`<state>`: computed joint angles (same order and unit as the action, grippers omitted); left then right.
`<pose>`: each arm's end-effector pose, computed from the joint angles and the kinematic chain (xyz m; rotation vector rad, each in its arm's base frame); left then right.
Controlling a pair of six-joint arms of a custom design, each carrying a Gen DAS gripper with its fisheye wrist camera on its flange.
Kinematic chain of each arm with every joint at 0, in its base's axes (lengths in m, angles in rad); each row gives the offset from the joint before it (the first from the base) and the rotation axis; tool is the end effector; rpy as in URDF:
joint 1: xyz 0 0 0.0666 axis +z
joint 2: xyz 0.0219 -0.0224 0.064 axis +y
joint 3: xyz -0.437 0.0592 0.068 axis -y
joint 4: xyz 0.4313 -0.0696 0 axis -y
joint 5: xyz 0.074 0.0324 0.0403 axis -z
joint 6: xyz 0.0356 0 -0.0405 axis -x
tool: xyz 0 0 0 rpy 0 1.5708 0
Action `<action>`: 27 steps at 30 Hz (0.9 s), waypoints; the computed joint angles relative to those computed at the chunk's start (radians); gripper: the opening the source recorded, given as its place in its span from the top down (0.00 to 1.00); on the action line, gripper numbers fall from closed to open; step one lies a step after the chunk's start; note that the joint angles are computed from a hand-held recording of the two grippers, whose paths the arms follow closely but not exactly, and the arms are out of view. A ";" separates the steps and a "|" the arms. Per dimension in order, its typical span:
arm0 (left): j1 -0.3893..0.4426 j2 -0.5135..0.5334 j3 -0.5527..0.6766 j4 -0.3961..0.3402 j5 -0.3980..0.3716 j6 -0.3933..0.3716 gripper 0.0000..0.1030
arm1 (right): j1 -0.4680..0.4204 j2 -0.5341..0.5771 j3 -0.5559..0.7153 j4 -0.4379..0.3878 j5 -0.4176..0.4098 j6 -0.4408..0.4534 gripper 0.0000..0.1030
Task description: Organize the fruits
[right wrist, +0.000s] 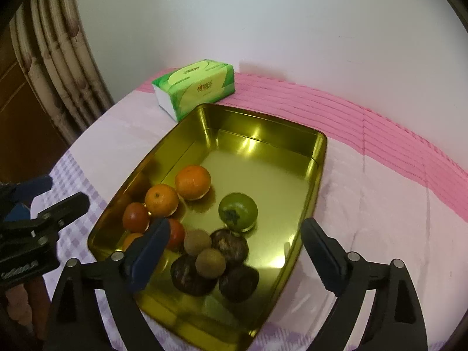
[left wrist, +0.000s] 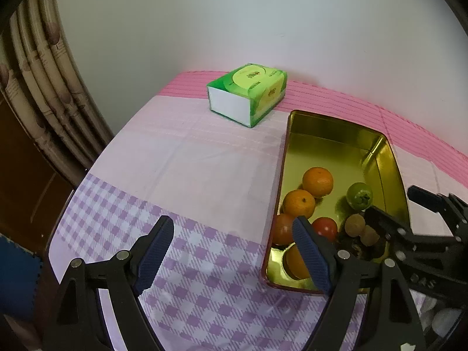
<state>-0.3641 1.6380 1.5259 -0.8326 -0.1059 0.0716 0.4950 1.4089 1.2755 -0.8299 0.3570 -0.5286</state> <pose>0.5727 -0.2147 0.4250 0.3229 2.4875 -0.0457 0.4524 0.2296 0.4272 0.1793 2.4420 -0.0093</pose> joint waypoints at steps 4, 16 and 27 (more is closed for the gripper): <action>-0.007 -0.009 -0.005 0.005 -0.001 -0.011 0.19 | 0.011 -0.024 -0.013 -0.022 -0.003 -0.027 0.03; -0.030 -0.023 -0.017 0.004 -0.009 -0.029 0.19 | 0.050 -0.059 -0.051 -0.092 -0.022 -0.080 0.00; -0.043 -0.027 -0.024 0.000 -0.018 -0.041 0.19 | 0.062 -0.064 -0.051 -0.117 0.009 -0.077 0.00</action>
